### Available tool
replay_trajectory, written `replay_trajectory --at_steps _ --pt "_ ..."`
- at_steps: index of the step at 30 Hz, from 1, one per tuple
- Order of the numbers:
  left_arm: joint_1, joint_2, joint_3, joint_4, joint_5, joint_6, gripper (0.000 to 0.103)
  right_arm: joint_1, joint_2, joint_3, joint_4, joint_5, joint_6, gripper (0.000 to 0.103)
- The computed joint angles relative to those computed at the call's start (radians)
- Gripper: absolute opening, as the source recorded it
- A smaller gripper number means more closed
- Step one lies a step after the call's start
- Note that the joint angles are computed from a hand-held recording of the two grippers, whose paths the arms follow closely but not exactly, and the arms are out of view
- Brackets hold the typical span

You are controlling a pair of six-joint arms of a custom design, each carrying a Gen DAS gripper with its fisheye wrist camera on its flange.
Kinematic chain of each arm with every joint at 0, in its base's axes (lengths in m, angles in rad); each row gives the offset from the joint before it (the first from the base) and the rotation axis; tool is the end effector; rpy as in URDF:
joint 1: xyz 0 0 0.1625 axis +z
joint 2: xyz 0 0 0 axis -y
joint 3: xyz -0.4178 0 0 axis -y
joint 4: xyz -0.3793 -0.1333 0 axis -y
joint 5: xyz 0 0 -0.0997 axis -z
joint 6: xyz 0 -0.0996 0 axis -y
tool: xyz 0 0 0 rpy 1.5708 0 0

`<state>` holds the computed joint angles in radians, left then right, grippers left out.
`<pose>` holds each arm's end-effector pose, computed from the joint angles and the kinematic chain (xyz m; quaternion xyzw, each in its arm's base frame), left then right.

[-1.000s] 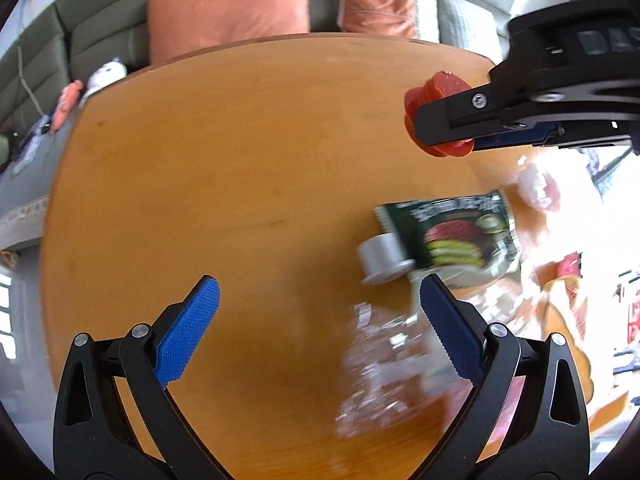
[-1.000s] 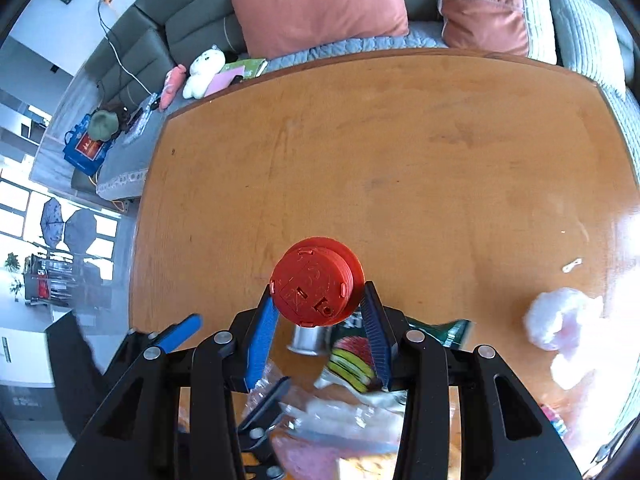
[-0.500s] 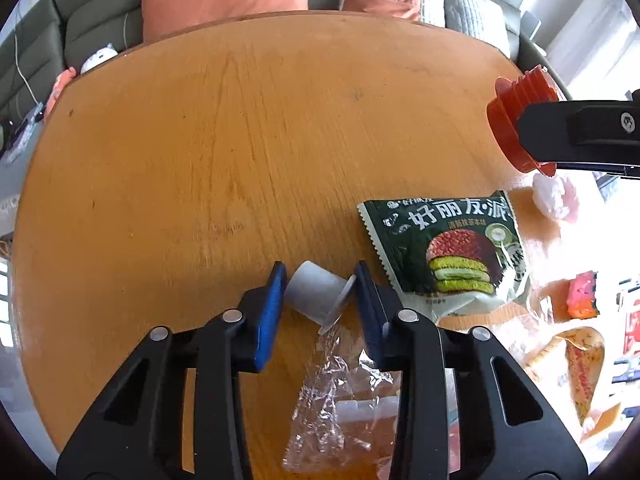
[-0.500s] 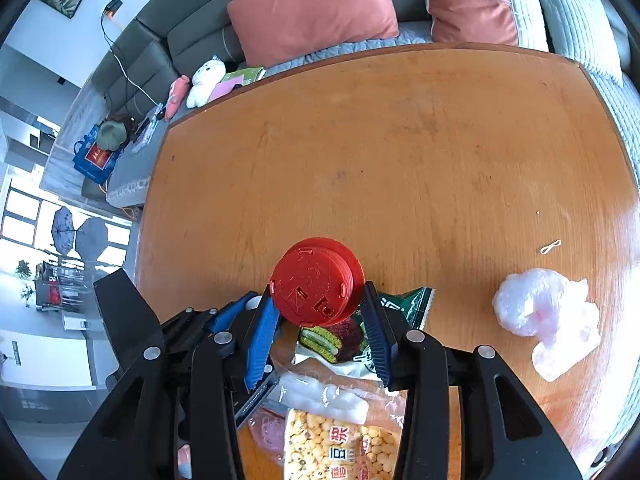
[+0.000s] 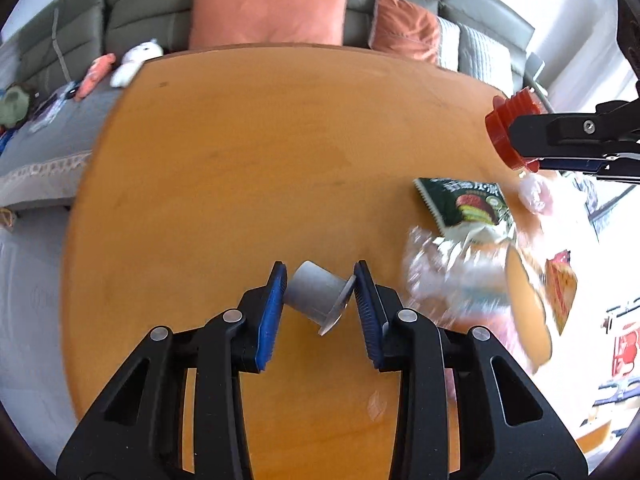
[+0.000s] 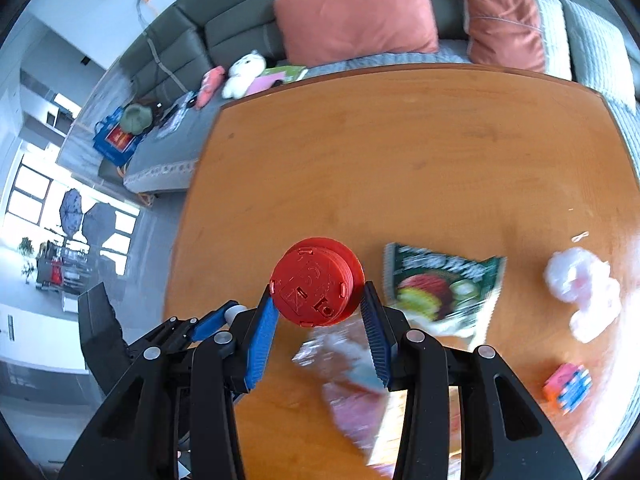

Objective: Collect trash
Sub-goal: 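Carry the red cap and white cup to the black bin and release both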

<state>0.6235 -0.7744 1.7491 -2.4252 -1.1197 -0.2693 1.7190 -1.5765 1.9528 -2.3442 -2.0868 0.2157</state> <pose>-0.3838 -0.4937 0.0398 0.3362 0.9131 -0.0795 0.2167 0.1535 -0.4582 0.3996 -0.0823 -0.9457 0.2328 0.2115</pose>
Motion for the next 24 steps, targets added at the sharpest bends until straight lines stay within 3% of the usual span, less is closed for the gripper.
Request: replay_trajectory --at_steps 8,13,24 --pt "0.048 -0.231 0.186 -0.02 0.054 -0.049 0.035 0.128 0.139 0.017 -0.049 0.025 0.076 0.044" --pt "0.087 -0.374 0.274 0.027 0.109 -0.074 0.035 0.209 0.281 -0.02 -0.078 0.076 0.093 0.044" --pt "0.211 -0.699 0.391 0.195 0.257 -0.173 0.035 0.35 0.627 -0.243 -0.06 0.181 0.058 0.044"
